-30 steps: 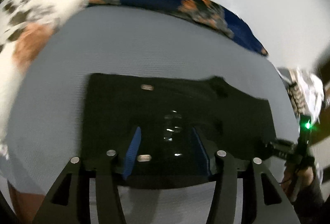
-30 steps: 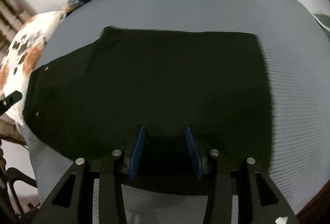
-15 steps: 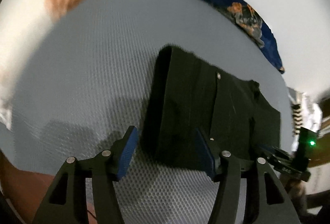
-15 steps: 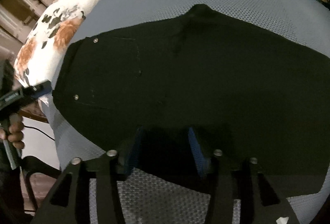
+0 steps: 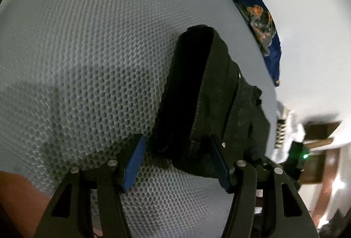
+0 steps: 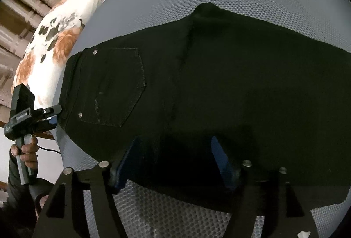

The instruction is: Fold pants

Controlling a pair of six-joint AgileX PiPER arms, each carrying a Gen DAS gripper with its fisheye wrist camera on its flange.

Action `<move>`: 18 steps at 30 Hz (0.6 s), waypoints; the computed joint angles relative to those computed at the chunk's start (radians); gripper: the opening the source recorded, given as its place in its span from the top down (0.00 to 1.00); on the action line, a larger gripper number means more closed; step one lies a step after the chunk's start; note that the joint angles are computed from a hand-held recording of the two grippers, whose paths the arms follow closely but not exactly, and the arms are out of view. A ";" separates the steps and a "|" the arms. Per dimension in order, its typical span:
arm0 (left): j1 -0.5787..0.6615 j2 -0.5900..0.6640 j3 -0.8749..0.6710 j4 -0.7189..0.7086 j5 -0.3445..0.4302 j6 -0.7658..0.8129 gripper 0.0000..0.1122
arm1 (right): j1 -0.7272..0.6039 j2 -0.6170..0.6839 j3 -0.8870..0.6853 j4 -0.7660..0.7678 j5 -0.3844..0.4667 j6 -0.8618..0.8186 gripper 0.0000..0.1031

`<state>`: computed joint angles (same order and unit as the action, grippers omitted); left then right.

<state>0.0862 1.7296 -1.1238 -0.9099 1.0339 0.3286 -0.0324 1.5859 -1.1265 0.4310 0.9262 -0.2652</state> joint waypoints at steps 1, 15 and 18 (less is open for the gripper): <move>0.017 0.004 0.012 -0.025 0.012 0.021 0.47 | 0.008 -0.002 0.001 -0.015 -0.007 0.011 0.33; 0.041 0.085 -0.040 -0.133 0.101 0.124 0.46 | 0.022 -0.006 0.010 -0.029 -0.028 0.057 0.28; 0.025 0.122 -0.085 -0.148 0.108 0.134 0.46 | 0.037 -0.006 0.011 -0.043 -0.036 0.068 0.25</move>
<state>0.1108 1.8520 -1.2092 -1.0574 1.1424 0.4624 0.0042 1.5803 -1.1160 0.3885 0.8897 -0.1968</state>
